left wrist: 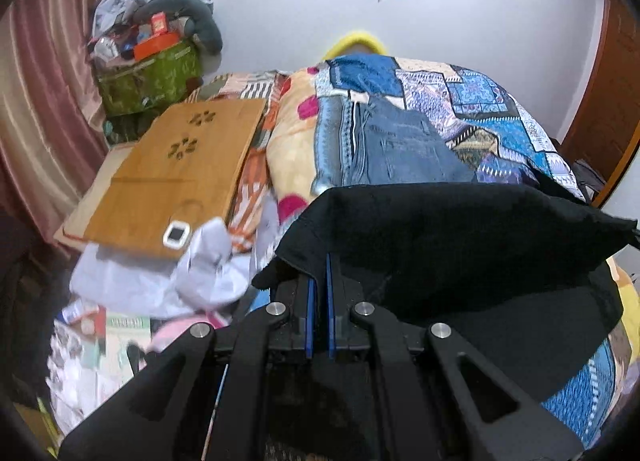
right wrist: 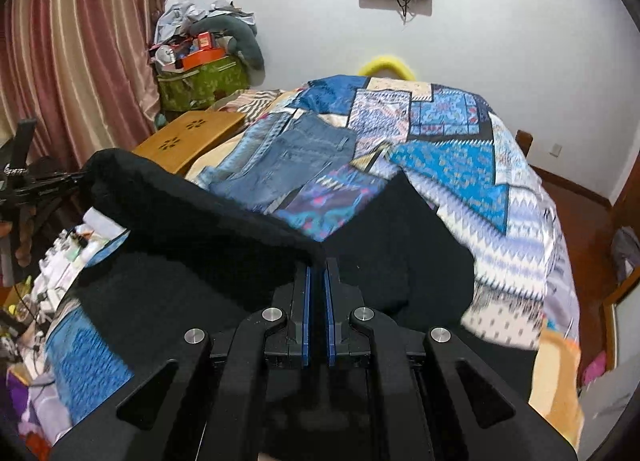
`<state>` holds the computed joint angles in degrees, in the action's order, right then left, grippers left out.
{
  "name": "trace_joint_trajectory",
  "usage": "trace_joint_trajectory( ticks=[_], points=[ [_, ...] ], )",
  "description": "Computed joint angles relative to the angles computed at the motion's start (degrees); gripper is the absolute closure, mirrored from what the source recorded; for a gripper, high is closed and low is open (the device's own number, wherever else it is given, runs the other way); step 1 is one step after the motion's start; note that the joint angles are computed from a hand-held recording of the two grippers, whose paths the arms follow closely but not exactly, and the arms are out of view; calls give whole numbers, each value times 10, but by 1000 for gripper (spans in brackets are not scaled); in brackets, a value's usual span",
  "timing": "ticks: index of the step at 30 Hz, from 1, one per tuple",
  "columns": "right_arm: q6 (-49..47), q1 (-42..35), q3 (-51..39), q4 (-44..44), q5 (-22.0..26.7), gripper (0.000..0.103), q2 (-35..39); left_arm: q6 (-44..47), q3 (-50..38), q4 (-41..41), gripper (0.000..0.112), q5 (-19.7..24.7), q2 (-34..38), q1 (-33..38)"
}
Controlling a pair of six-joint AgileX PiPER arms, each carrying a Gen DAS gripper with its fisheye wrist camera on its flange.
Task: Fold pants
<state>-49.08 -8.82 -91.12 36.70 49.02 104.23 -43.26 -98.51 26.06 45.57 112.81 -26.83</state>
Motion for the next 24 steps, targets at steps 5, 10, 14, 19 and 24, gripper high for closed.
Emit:
trace_joint_trajectory(
  ticks=[5,10,14,19,24],
  points=[
    [-21,-11,94,28,-17,98,-42,-55,125,5,108,-44,-48,-9],
    [-40,-6,173,34,-55,98,-71,-68,223,-39,108,-92,-69,-9],
    [-43,-8,202,30,-62,98,-73,-83,262,-51,108,-110,-65,-17],
    [-35,-9,212,13,-53,98,-80,-104,274,-40,107,-102,-73,-26],
    [-38,-21,206,7,-30,98,-103,-122,256,-3,107,-59,-99,-33]
  ],
)
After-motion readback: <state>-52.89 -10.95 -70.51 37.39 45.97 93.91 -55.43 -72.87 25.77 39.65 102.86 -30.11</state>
